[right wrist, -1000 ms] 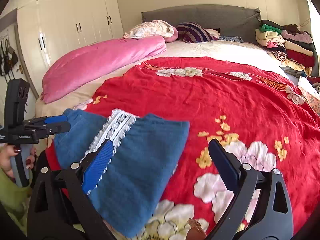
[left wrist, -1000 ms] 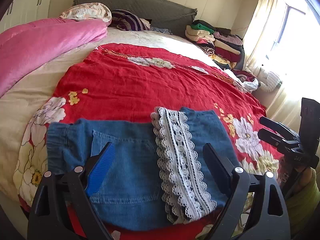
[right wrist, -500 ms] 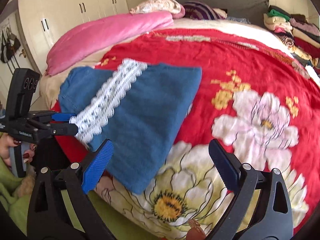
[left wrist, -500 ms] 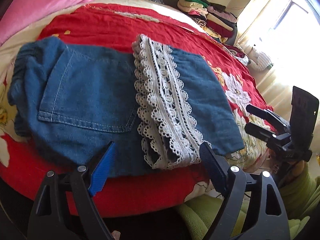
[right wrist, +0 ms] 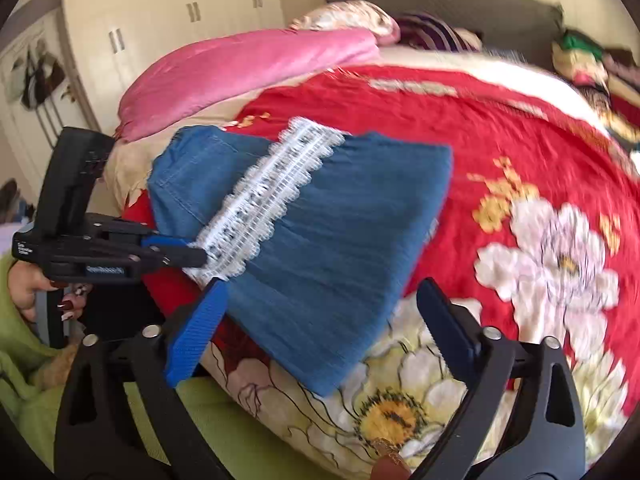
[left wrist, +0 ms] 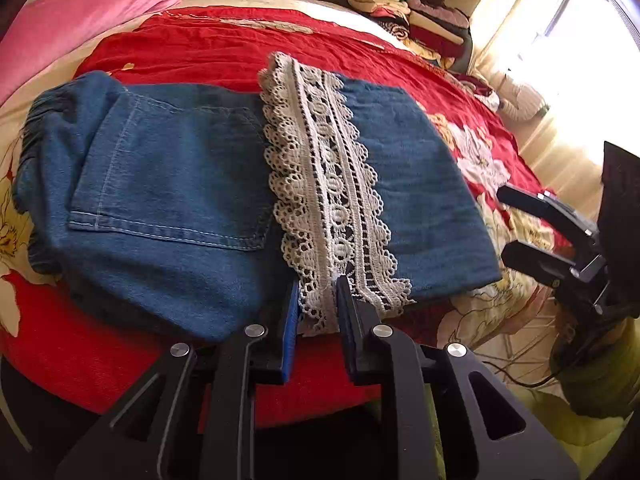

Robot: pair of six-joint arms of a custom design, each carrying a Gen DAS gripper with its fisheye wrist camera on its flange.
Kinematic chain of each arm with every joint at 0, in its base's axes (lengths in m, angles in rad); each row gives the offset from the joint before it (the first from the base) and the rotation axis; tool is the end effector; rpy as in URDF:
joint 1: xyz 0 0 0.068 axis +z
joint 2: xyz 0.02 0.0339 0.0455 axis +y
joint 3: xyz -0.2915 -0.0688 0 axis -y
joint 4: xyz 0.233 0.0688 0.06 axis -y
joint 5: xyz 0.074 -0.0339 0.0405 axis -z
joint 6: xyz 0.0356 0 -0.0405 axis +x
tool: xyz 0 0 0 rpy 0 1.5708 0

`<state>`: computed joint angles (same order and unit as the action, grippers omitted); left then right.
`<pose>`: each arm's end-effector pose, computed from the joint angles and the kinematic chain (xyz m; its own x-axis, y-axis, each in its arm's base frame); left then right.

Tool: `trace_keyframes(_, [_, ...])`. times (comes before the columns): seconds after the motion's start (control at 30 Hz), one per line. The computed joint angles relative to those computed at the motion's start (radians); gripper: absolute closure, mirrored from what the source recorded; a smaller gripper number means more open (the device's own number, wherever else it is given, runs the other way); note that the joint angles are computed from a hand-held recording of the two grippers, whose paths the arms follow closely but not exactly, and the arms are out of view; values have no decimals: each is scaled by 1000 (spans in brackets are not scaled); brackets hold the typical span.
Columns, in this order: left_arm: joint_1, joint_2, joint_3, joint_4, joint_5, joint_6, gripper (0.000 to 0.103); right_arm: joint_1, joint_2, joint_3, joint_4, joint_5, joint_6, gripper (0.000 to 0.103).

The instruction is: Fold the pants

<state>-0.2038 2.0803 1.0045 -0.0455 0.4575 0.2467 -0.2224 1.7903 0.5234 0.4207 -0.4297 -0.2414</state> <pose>0.3608 -0.0906 0.0960 -0.7651 0.3818 -0.5185 0.5737 0.7698 -0.2797 0.2773 -0.0475 0.1140 -0.6927 -0.0662 -0.7182 -0.2414 0.9596 0.1444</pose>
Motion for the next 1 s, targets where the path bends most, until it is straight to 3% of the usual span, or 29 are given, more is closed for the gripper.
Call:
trace_keyframes(0.03, [-11,-6,-7,9,-18,7,85,17,1,1,3,10,-8,30])
trace_keyframes(0.1, [-6,0,2,1,-12,8,82,37,14,24,-33,12,-29,52])
trace_keyframes(0.27, [-1,6,10,-8,4,5,78,79,108,65,-86,110,-78,60])
trace_keyframes(0.4, [-15,5,11,-2,-11,-1,77,85,127,56,-58,124,-84,60])
trace_keyframes(0.63, [-8,-19,-14,13,-11,2,75,22,76,41,-78,35,-69,57])
trace_keyframes(0.8, [-3,-31,-20,8,-4,6,71,2,48,42,-84,16,-51,44])
trace_keyframes(1.0, [11,-65,-40,9,2,13,58,-13,13,38,-80,19,-18,26])
